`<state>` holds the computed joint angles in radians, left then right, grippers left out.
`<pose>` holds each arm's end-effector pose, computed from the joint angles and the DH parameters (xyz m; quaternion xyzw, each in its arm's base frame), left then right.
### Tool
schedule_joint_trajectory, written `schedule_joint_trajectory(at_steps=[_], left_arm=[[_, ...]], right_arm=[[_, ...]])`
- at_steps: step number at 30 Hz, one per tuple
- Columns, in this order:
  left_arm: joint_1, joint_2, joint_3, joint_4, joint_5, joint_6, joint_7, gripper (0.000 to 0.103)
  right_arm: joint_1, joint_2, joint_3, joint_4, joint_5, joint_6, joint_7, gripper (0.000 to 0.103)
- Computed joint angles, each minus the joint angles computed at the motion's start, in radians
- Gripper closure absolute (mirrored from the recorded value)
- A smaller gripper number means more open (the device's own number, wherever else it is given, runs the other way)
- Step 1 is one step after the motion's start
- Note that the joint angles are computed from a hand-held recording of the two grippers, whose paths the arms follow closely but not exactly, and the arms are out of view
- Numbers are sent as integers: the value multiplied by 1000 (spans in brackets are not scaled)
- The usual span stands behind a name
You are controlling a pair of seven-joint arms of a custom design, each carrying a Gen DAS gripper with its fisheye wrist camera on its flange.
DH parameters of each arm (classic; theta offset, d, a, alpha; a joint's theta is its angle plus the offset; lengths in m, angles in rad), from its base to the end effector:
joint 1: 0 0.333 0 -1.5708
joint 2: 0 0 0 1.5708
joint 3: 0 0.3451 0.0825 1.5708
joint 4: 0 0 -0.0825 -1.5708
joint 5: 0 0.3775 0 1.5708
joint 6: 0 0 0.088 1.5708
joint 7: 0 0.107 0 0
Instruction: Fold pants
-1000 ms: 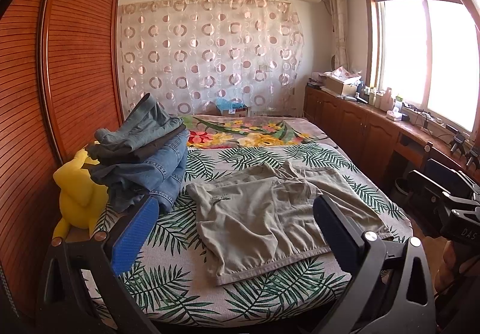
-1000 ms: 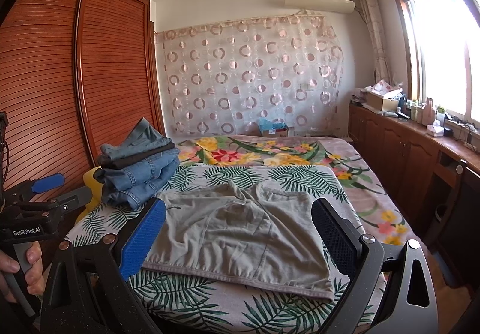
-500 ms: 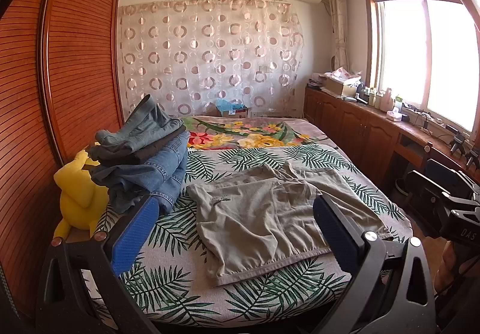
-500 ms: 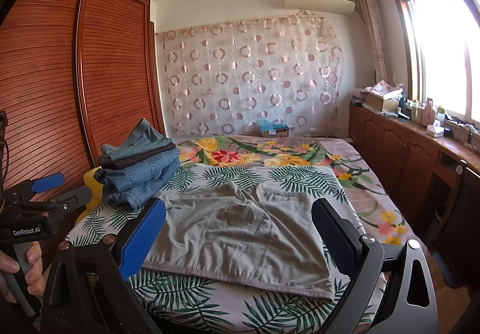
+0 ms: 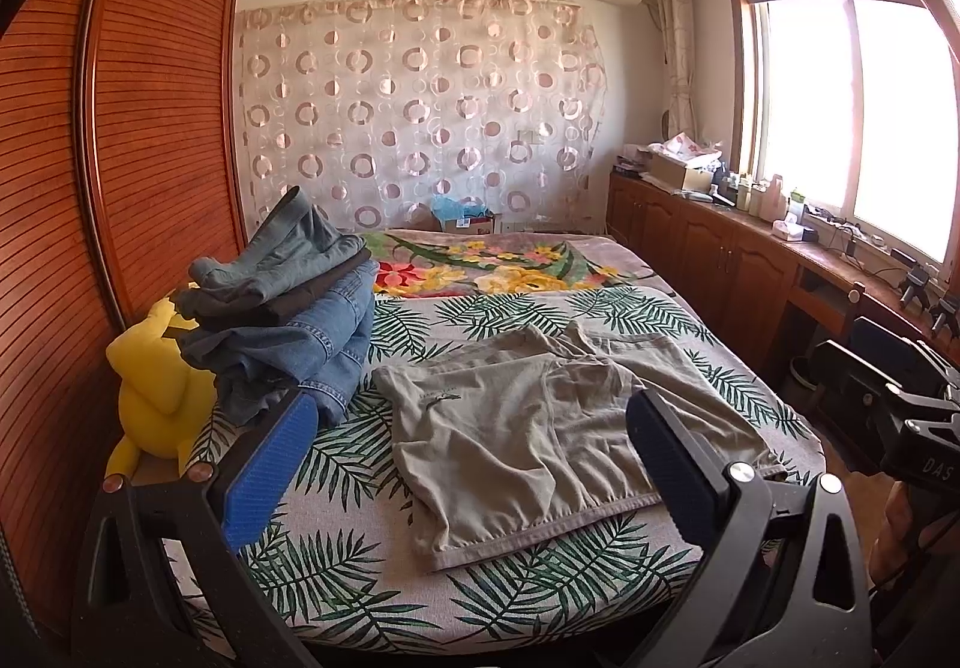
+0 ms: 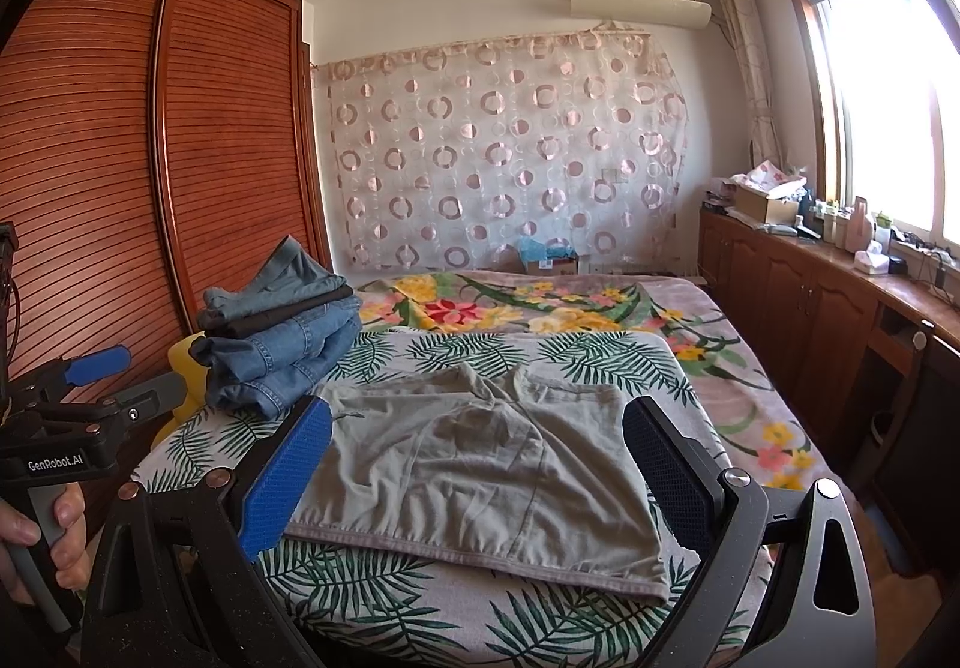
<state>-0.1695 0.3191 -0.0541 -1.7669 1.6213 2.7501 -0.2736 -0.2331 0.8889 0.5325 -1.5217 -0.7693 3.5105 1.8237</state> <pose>0.6453 -0.1843 0.4545 -0.6694 0.5237 -0.3385 0.4038 0.7306 0.1718 0.3566 -0.7015 0.4120 -0.2617 0.5192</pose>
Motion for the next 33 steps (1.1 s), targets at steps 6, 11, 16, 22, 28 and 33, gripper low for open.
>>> schedule_joint_trajectory(at_steps=[6, 11, 16, 22, 28, 33], left_arm=[[6, 19, 7, 10, -46, 14, 38, 0], [1, 56, 25, 32, -57, 22, 53, 0], [9, 94, 38, 42, -107, 53, 94, 0], [4, 129, 68, 40, -200, 104, 183, 0], [-1, 172, 99, 29, -335, 156, 314, 0], [-4, 198, 113, 11, -457, 188, 428, 0]], right_arm=[[-12, 18, 25, 13, 4, -38, -25, 5], [-53, 52, 100, 25, 12, -93, -95, 5], [-76, 78, 149, 41, 46, -151, -170, 5], [-102, 93, 193, 42, 104, -213, -257, 5], [-94, 92, 191, 51, 178, -257, -329, 5], [-84, 77, 183, 44, 244, -277, -376, 5]])
